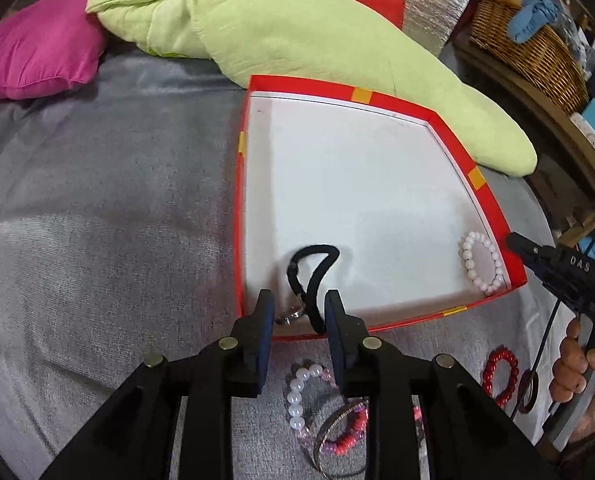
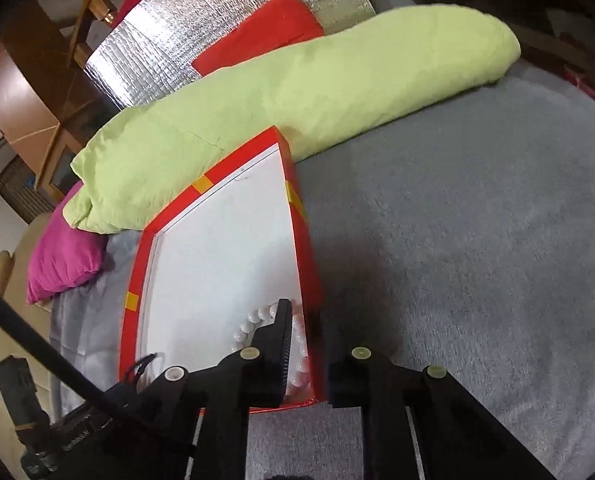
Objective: Organize jewelry
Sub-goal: 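Release the hair tie in the red box with the left tool while the right tool drops the pearls, then grasp the silver bangle with the left tool while the right tool grasps the dark red ring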
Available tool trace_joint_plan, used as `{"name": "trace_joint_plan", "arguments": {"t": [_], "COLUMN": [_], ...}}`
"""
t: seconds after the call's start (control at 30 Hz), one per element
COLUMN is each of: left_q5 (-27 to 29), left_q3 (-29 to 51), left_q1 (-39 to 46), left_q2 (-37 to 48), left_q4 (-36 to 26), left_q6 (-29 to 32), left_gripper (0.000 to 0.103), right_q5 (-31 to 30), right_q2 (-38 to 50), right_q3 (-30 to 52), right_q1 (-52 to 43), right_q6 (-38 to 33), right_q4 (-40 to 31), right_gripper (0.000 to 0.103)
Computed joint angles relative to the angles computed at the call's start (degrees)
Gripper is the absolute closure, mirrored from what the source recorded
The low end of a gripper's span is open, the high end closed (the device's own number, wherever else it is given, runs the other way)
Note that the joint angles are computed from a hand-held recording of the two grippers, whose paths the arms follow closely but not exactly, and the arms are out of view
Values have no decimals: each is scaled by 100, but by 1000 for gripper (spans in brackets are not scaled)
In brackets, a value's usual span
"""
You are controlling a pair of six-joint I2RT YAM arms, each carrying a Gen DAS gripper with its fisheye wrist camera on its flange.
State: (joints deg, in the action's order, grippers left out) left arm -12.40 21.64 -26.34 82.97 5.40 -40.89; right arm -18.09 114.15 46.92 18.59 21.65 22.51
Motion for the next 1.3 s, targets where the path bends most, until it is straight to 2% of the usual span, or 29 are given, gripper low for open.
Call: {"name": "trace_joint_plan", "arguments": {"t": [0.13, 0.37, 0.43, 0.5, 0.7, 0.83, 0.87, 1.0, 1.1, 1.17, 1.2, 1.23, 1.3], "left_q5": [-189, -51, -65, -206, -642, -1052, -1132, -1108, -1042, -996, -965, -909, -859], "left_q3": [45, -50, -205, -337, -651, -741, -756, -814, -864, -867, -852, -832, -776], "left_q1": [-275, -267, -221, -288, -1132, -1806, -1948, -2088, -2064, -2046, -2039, -2031, -2036], "left_q2": [-101, -665, -1110, -1604, -2587, -2710, -2678, -2447, -2473, -2479, -2432, -2347, -2091], "left_q4": [-232, -530, -709, -988, -1873, -2235, -2300, -2287, -2234, -2174, -2115, -2024, -1788], "left_q6": [44, 46, -101, -180, -376, -557, -622, -724, -734, -694, -652, -583, -462], "left_gripper": [77, 75, 62, 54, 52, 40, 40, 40, 40, 40, 40, 40, 40], "right_q5": [-12, 195, 220, 203, -248, -642, -667, -625, -307, -29, 266, 576, 870], "right_q2": [-67, -461, -698, -977, -1736, -1974, -2026, -2120, -2035, -1887, -1825, -1843, -1995], "right_q3": [-100, -452, -585, -748, -1277, -1659, -1751, -1960, -1982, -1954, -1974, -2044, -2177], "right_q1": [14, -26, -110, -254, -959, -1517, -1600, -1480, -1042, -679, -432, -230, -9], "right_q6": [-93, -196, -310, -461, -1477, -2176, -2348, -2739, -2855, -2908, -2900, -2881, -2795], "right_q4": [-99, 77, 78, -34, -883, -1460, -1637, -1833, -1909, -1949, -1881, -1743, -1518], "right_gripper": [90, 89, 73, 62, 62, 62, 62, 62, 62, 65, 82, 94, 97]}}
